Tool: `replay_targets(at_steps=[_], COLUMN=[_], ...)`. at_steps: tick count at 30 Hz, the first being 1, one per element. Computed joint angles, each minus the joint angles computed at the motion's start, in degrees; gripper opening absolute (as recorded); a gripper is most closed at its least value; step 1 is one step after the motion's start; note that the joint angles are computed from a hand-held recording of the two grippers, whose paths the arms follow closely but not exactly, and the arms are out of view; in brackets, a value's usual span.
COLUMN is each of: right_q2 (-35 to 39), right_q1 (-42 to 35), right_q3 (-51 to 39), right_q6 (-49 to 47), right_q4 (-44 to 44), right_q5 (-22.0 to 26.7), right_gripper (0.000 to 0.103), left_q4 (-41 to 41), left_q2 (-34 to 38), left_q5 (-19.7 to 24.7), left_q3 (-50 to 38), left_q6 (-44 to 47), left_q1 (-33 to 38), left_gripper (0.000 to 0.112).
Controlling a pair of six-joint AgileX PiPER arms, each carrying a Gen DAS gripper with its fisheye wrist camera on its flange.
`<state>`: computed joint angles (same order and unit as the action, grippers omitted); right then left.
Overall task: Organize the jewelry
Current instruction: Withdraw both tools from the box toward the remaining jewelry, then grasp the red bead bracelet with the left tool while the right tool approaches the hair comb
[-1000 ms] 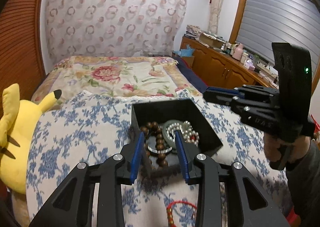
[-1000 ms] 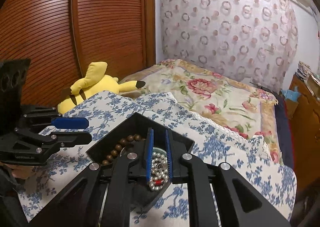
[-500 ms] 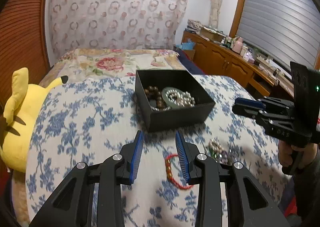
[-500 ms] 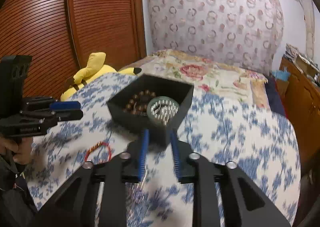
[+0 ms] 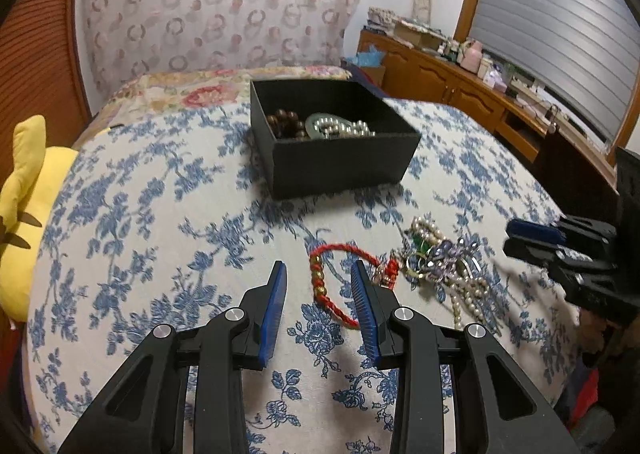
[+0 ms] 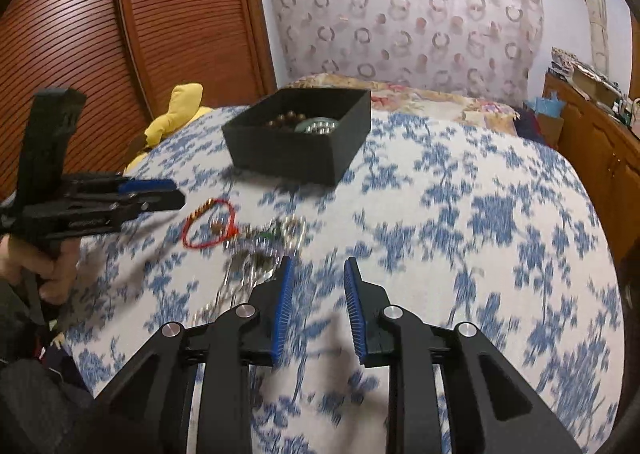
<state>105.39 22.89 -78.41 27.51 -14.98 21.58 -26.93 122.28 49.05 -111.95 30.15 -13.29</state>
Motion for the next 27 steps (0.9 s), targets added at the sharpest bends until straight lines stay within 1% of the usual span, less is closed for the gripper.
replay_targets(at_steps=[3, 6, 14, 15, 16, 17, 20, 22, 25, 27], right_q2=[-0.9, -1.34, -1.63, -1.68, -1.71, -1.76, -1.66, -1.55, -1.34, -0.98], right_q1=[0.78, 0.63, 0.81, 0.84, 0.88, 0.92, 1.03, 1.1, 1.28, 1.61], right_q3=[2.52, 3.83, 5.13, 5.14, 5.22, 5.35, 5.19, 4.98, 4.63, 3.75], right_q6=[2.83, 2.75, 4.44, 4.96, 5.44, 5.47, 5.42, 5.17, 5.59, 6.11], right_q4=[-2.27, -1.55, -3.43, -3.96, -4.44, -4.46, -4.58, -4.35, -4.96, -5.93], right_q5=[-0.89, -1.89, -3.66, -3.62, -3.67, -3.79, -3.54, -3.32, -2.92, -1.75], right_gripper=[0.029, 0.029, 0.029, 0.029, 0.029, 0.029, 0.029, 0.029, 0.029, 0.029], left_q4=[2.81, 5.68, 9.27, 10.0, 10.84, 10.97, 8.78, 7.37, 2.72, 0.43], left_q2=[1.4, 3.48, 6.22, 6.21, 6.02, 5.9, 5.81, 3.98, 0.83, -1.71], left_q5=[0.65, 1.9, 2.66, 2.09, 1.46, 1.27, 2.1, 0.28, -1.63, -3.35], left_q3=[-1.84, -4.82, -9.0, -8.84, -8.41, -8.15, -8.14, -5.07, -0.28, 3.25], left_q6=[-1.87, -4.51, -7.31, -7.48, -7.71, -7.35, -5.92, -5.09, -2.55, -1.08], left_q1=[-1.13, -2.12, -3.26, -3.49, -3.7, -3.7, -2.92, -2.32, -0.9, -0.2], left_gripper=[0.029, 0.021, 0.021, 0.016, 0.009, 0.006, 0.006, 0.006, 0.006, 0.006])
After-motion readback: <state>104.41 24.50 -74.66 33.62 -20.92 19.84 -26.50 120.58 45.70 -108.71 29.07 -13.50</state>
